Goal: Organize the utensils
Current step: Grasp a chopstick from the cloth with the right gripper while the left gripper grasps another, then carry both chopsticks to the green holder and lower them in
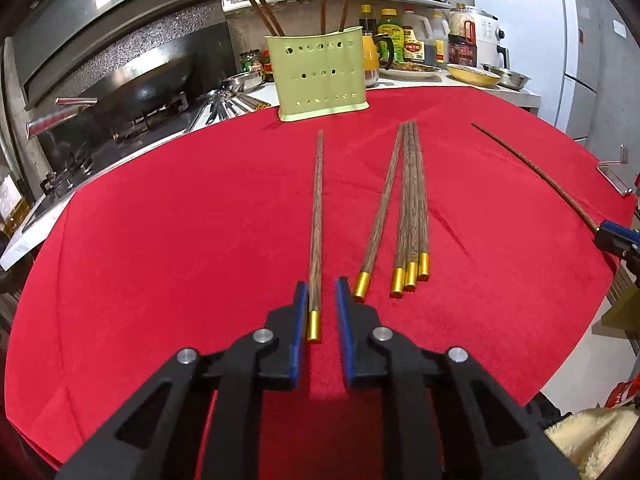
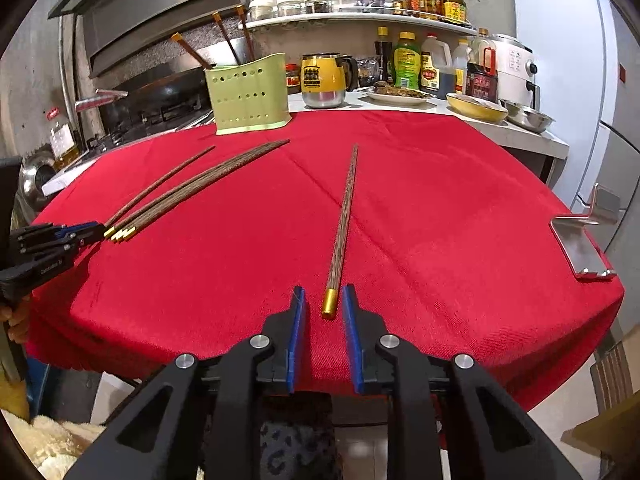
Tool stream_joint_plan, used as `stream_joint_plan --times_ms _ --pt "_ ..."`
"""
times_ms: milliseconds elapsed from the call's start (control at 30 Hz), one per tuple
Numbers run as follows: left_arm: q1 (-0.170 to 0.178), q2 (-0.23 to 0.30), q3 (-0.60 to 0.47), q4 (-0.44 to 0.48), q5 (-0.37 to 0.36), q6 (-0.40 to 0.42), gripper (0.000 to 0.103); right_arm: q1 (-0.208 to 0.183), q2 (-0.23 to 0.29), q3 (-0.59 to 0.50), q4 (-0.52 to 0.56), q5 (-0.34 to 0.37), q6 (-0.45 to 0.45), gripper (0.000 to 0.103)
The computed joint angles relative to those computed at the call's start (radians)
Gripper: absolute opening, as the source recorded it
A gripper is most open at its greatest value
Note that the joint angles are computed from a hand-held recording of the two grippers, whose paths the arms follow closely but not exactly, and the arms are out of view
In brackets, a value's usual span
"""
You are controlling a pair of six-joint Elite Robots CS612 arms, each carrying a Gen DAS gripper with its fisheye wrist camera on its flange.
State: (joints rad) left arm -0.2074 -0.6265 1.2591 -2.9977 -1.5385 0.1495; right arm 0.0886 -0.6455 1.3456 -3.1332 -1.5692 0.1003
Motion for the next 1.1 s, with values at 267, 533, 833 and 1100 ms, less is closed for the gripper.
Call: stream_joint_plan --times_ms 267,533,833,1100 --pt "0.014 -0.006 0.003 -0.001 -0.049 -0.067 0.007 -0.002 -0.007 0.006 0.007 -0.015 0.020 0.007" --pt "0.030 -0.049 0.046 -0.155 -0.032 -0.126 0.007 0.009 -0.002 -0.059 -0.018 0.055 -0.097 0.007" --pt "0.052 -0.087 0.050 -0.301 -0.071 -0.147 0.007 -0.001 -0.022 -0.104 -0.097 0.089 -0.079 0.007" --pt "0.051 -0.082 0.001 -0.369 -0.081 -0.120 0.007 -0.006 -0.028 -0.168 -0.167 0.106 -0.079 0.007"
